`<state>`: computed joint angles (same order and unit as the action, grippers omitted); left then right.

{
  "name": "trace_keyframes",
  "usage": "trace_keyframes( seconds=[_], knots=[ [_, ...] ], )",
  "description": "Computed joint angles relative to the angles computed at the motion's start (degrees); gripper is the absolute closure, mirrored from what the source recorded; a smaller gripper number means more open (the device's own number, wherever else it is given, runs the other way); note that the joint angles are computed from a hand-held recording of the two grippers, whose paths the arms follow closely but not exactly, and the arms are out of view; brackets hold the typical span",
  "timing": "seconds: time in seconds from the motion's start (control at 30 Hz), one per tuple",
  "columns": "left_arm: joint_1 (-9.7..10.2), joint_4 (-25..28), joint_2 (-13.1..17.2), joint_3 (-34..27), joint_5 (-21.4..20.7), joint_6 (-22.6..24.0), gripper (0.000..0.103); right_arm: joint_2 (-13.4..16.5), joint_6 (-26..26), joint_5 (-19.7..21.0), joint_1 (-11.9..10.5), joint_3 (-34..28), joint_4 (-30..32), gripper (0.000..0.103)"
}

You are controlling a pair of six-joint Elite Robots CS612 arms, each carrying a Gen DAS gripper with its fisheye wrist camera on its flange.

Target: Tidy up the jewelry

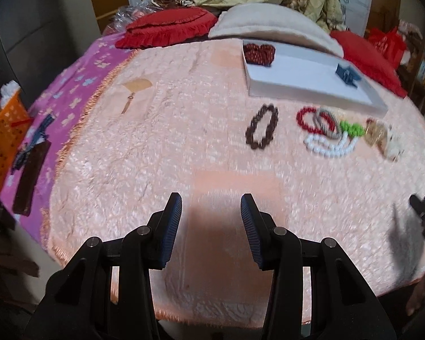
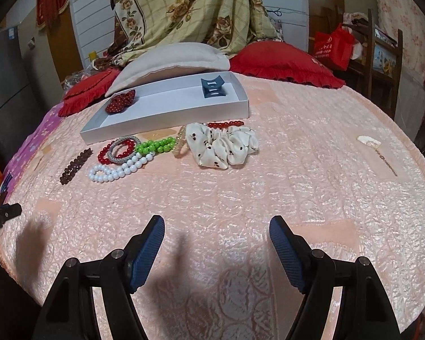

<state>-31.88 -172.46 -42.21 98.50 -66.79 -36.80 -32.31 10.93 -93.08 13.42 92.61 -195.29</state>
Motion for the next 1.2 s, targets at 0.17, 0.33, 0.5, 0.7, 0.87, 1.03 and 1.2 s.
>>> trace_keyframes(
  seconds=[0.17, 0.33, 0.5, 0.7, 0.87, 1.03, 1.2],
  knots=[
    [2.41, -4.6, 0.6, -1.3, -4.9, 2.0, 0.061, 0.4, -0.6, 2.9, -0.8, -1.1, 0.2, 0.028],
    [5.0, -5.2, 3.2, -5.7, -14.0, 3.2, 0.061, 0.7, -1.4, 8.7, -1.7, -2.5, 0.8, 0.037],
    [5.62, -1.6, 6.0, -10.7, -17.7, 6.2, 0.061, 1.3, -3.6, 10.6, -1.8, -4.9, 2.4, 0.048],
    [6.45, 1.2, 8.5, -15.4, -20.2, 7.8, 0.061, 2.5, -6.0, 8.8, -1.5, -9.1, 5.5, 0.048],
    [6.94, 3.9, 10.1, -18.5, -20.6, 9.5, 0.067, 4.2, -6.8, 8.4, -1.5, -12.9, 10.1, 0.048],
    [7.15, 5.2, 11.2, -20.2, -21.4, 10.6, 0.067, 5.2, -7.4, 7.9, -1.5, -14.8, 12.3, 0.048],
    [7.29, 3.4, 11.8, -20.6, -22.7, 10.5, 0.09, 5.8, -6.9, 8.1, -1.6, -15.8, 13.7, 0.057]
  ],
)
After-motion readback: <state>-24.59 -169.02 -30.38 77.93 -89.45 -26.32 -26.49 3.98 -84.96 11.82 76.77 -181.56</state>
